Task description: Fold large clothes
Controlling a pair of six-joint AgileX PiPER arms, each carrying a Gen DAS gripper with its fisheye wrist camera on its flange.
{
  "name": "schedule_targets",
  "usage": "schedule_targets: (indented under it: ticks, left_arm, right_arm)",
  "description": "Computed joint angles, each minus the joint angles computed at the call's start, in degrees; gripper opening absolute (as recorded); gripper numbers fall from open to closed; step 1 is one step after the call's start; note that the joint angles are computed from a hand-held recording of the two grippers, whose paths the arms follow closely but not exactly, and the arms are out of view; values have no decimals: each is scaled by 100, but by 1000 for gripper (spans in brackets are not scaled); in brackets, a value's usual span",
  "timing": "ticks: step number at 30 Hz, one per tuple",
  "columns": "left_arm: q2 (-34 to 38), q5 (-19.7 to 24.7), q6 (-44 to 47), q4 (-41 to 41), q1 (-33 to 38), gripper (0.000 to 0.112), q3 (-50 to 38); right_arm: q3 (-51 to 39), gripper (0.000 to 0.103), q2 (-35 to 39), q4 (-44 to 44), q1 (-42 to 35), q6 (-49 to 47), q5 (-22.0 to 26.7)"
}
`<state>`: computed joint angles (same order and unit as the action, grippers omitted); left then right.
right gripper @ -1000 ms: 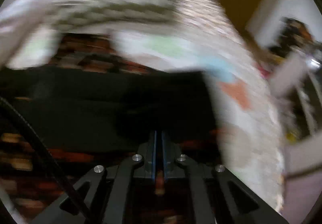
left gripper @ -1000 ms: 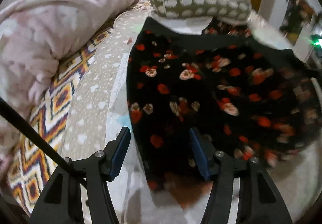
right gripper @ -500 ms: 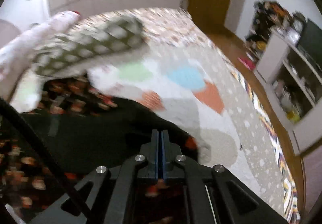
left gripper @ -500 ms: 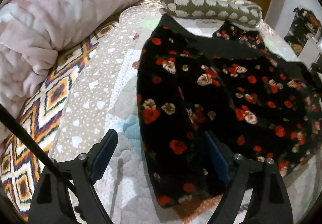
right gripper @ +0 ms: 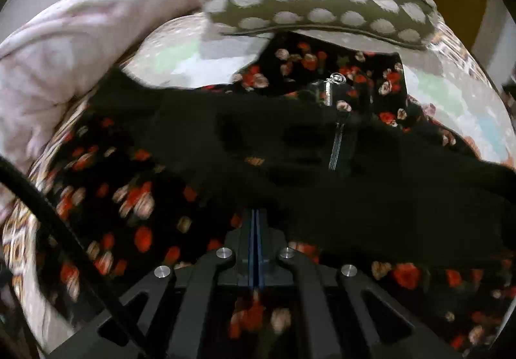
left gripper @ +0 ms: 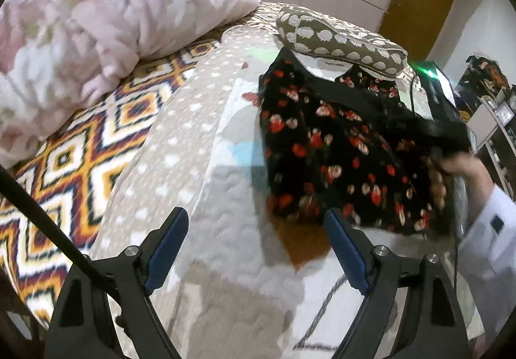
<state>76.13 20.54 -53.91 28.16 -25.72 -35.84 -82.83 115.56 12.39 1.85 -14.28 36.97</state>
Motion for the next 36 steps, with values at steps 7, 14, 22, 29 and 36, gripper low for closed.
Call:
schedule_targets:
  ticks: [7,14,22,29,36]
  left_arm:
    - [-515,462,-1278,832,-561,86,473]
    - [-975,1862,-3719,2261,-2246,86,642]
    - [-726,3609,-5405,2662,-4005,86,487]
    - [-369,4043,-5556,2329,-4769,86,229]
    - [-158,3890,-5485,2206,-4891,86,205]
  right_arm:
    - [786,1,-1169,31,-74,-109,-354]
    - [2517,10,-3012,1193,-1449,-1794,9]
    - [4726,40,-5195,1966,-3367,-3945,211]
    - [5699,50,-6414,2544,-4334,-5233,659]
    - [6051,59,-6951,2222,-3790,-4736,527]
